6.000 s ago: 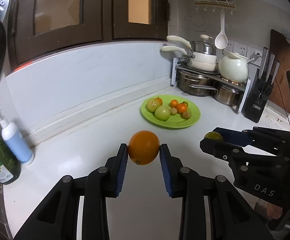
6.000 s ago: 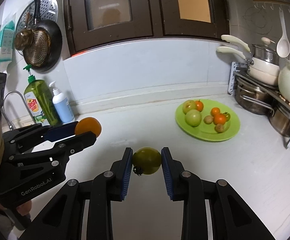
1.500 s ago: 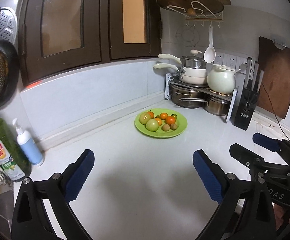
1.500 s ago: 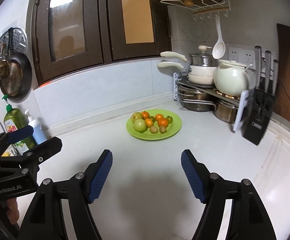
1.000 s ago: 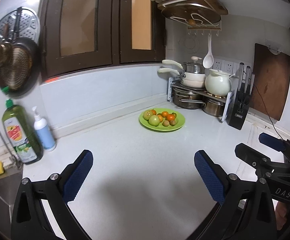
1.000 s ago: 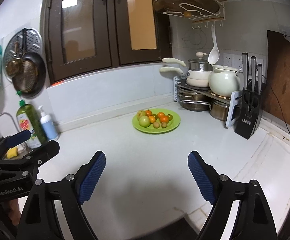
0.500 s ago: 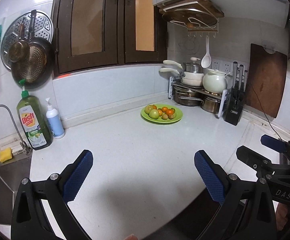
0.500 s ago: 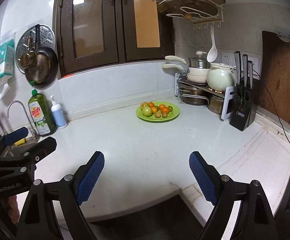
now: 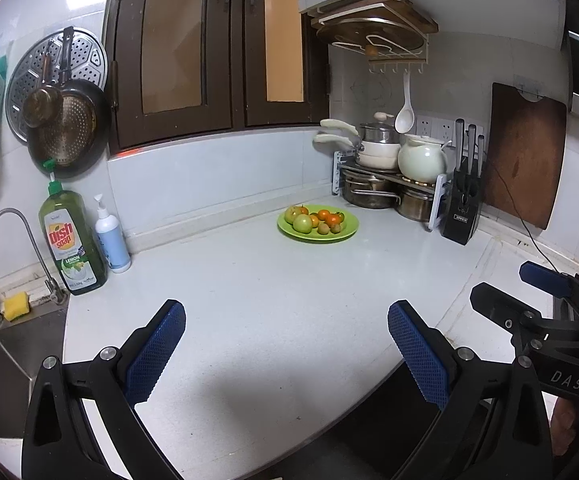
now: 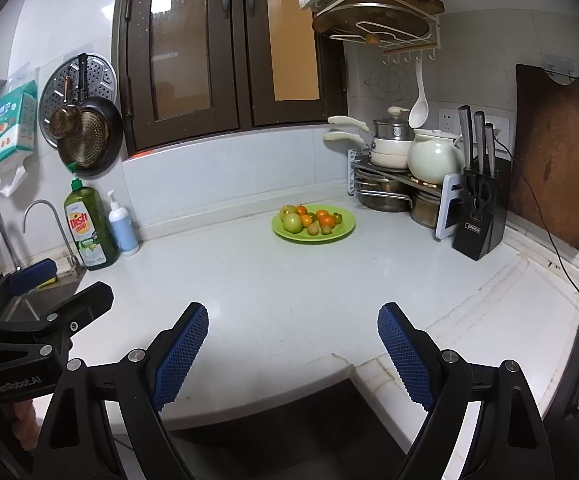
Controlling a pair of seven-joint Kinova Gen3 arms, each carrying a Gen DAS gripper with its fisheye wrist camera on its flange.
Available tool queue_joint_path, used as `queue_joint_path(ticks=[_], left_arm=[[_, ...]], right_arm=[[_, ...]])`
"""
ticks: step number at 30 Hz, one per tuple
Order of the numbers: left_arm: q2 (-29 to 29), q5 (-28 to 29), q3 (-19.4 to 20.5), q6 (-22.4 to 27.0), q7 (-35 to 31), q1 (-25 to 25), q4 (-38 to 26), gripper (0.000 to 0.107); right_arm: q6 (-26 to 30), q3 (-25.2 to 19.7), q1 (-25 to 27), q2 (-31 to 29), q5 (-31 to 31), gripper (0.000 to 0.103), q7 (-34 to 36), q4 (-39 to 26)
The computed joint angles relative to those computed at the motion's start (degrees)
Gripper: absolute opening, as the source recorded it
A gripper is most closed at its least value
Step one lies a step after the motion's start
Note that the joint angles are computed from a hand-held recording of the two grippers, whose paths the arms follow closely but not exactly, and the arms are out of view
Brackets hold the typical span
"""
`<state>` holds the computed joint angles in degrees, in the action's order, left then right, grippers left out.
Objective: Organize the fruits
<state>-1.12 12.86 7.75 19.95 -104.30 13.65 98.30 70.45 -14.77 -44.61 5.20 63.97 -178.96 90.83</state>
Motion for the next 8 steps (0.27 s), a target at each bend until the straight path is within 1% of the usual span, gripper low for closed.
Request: queue_joint_path(ticks=[2, 5, 8], left_arm=[[-0.1, -0.2, 0.1, 0.1, 0.2, 0.1, 0.1, 0.103], [-0.2, -3.5, 0.6, 0.2, 3.8, 0.2, 0.0, 0.103], [-0.1, -3.7, 0.5, 0.6, 4.4, 0.3, -0.3, 0.103]], right_arm=[[-0.2, 0.0, 0.0, -0.2, -0.1, 0.087, -0.1, 0.2], [-0.1, -0.2, 0.1, -0.3, 0.0, 0.087, -0.2, 0.3], [-0.2, -0.3, 0.2, -0.5, 0.0, 0.087, -0.2, 0.6]])
